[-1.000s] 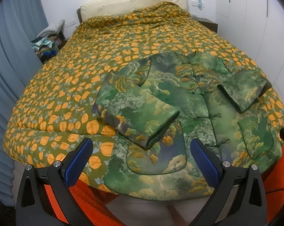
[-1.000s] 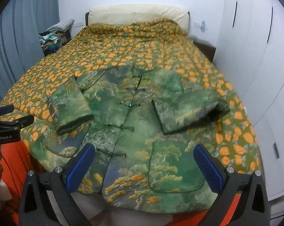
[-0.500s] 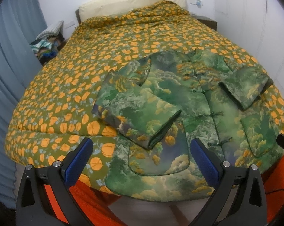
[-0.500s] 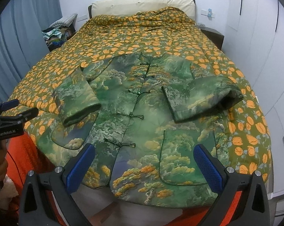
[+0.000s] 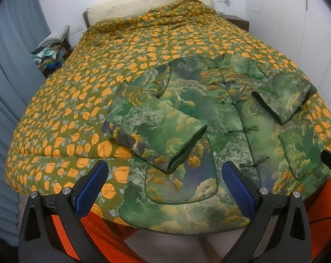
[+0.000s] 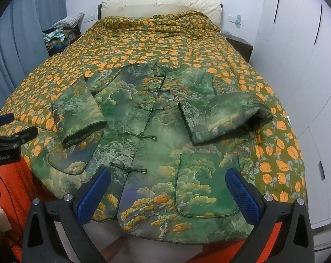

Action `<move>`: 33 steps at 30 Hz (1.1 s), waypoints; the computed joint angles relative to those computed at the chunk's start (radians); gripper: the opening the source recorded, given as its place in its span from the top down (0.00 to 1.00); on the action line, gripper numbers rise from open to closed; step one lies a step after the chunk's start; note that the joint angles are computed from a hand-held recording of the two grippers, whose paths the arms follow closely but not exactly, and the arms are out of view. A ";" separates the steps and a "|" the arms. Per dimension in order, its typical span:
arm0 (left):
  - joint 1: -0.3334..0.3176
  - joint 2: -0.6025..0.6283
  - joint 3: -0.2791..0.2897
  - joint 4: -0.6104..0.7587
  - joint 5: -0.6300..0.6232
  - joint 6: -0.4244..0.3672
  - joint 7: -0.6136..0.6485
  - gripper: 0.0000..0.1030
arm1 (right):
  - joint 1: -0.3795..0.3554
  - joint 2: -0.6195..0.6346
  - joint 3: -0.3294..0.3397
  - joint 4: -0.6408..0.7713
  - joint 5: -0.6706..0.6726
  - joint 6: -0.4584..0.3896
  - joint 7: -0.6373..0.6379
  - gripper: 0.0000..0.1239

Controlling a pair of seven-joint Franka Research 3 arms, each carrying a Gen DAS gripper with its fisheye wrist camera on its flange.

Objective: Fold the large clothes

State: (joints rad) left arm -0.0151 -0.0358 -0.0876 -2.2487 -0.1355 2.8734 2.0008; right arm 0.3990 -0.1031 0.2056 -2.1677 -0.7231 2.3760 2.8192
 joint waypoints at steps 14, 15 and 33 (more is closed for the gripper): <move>0.015 0.023 -0.008 0.025 0.034 -0.014 -0.030 0.00 | -0.019 -0.006 -0.010 -0.022 -0.011 0.050 0.004 0.17; 0.016 0.023 -0.008 0.024 0.039 -0.013 -0.034 0.00 | -0.020 -0.007 -0.009 -0.024 -0.013 0.052 0.006 0.17; 0.060 0.111 -0.018 0.085 0.176 -0.077 -0.142 0.00 | -0.075 0.288 -0.135 0.129 -0.185 0.171 -0.391 0.18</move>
State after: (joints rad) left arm 0.0450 0.0749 -0.1057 -2.1633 0.0404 2.7959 1.8591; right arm 0.3235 0.1850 0.0708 -2.0388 -0.9080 2.5470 2.4283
